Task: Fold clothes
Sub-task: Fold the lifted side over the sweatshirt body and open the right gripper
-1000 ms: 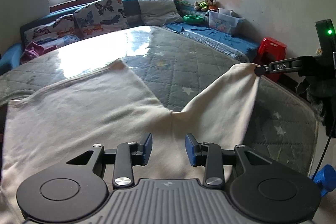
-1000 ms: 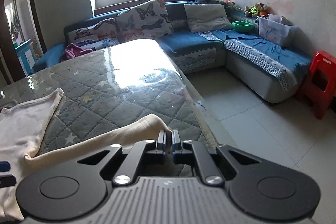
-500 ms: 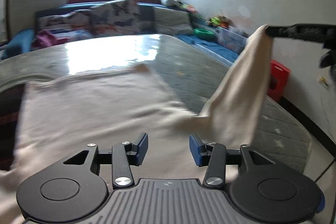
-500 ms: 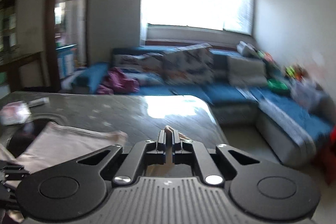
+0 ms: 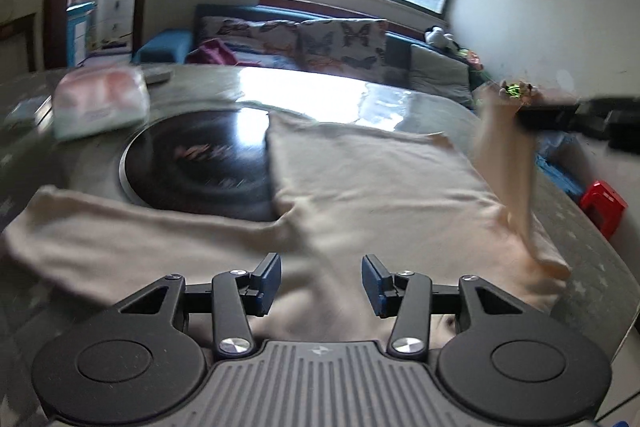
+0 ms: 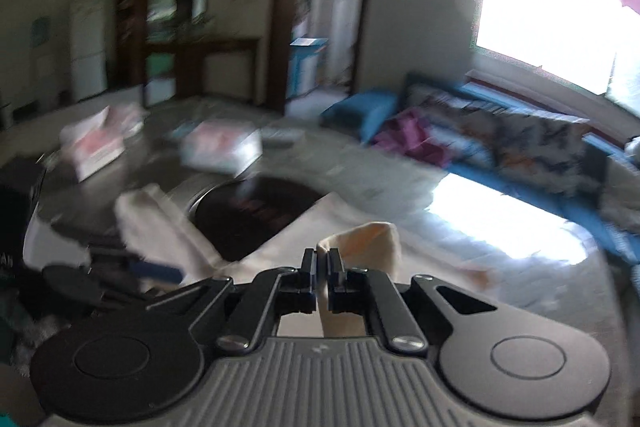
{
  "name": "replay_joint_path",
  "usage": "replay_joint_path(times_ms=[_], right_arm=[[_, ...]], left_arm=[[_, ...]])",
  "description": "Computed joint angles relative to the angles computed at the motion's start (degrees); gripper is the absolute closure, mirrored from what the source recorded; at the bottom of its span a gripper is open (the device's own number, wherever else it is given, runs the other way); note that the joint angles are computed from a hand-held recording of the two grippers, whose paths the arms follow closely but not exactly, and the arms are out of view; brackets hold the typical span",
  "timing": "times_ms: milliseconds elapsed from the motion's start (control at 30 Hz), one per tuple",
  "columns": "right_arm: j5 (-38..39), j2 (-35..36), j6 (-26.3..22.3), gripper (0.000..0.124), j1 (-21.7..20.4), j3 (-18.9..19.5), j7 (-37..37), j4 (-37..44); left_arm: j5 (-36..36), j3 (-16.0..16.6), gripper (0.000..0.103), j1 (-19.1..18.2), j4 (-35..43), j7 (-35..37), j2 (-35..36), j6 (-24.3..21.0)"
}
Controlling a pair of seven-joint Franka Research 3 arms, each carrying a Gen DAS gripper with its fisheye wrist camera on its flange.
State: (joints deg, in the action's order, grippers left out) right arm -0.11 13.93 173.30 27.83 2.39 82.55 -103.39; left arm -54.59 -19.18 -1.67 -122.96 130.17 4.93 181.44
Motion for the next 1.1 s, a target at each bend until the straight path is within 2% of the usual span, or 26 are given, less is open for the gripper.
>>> replay_joint_path(times_ms=[100,167,200,333,433,500,567,667,800,933,1100], right_arm=[[4.0,2.2,-2.9,0.118,-1.6,3.9,-4.2,1.2],[9.0,2.8,-5.5,0.107,-3.9,7.0,-8.5,1.6],[10.4,2.5,-5.4,0.105,-4.0,7.4,-9.3,1.2],[11.2,-0.9,-4.5,0.103,-3.2,5.6,-10.3,-3.1],[8.1,-3.7,-4.5,0.101,-2.6,2.4,-7.0,-6.8],[3.8,-5.1,-4.4,0.101,-2.0,0.0,-2.0,-9.4],[1.6,-6.7,-4.8,0.101,-2.8,-0.9,1.6,-11.9],[1.6,-7.9,-4.5,0.101,-5.0,-0.4,3.7,-14.8],[4.6,-7.6,-4.5,0.101,-7.3,0.9,2.5,-16.2],[8.6,-7.0,-6.1,0.101,-8.8,2.2,-1.5,-15.8],[12.2,-6.6,-4.6,0.101,-9.7,2.8,-6.2,-14.2]], left_arm=[[-1.7,0.3,0.055,-0.1,-1.4,0.7,-1.1,-0.2],[-2.4,1.0,0.055,-0.8,-1.8,1.1,-1.4,-0.2],[-2.5,1.3,0.055,-1.2,-1.9,1.2,-1.5,-0.1],[-4.4,1.4,0.055,-2.2,-1.6,3.9,-1.5,0.6],[-8.4,0.7,0.057,-2.7,-0.4,9.0,-1.2,1.1],[-9.0,0.4,0.057,-3.2,0.5,10.7,-0.5,1.5],[-9.6,-0.4,0.059,-3.0,1.7,12.4,0.3,1.1],[-5.1,-0.6,0.065,-3.3,2.6,8.8,1.6,1.1],[3.5,-0.3,0.067,-3.3,3.9,2.3,3.9,-0.1],[20.3,7.9,0.073,-9.3,3.7,-13.3,5.2,-1.2],[23.0,4.5,0.075,-5.4,5.0,-15.4,5.7,-1.9]])
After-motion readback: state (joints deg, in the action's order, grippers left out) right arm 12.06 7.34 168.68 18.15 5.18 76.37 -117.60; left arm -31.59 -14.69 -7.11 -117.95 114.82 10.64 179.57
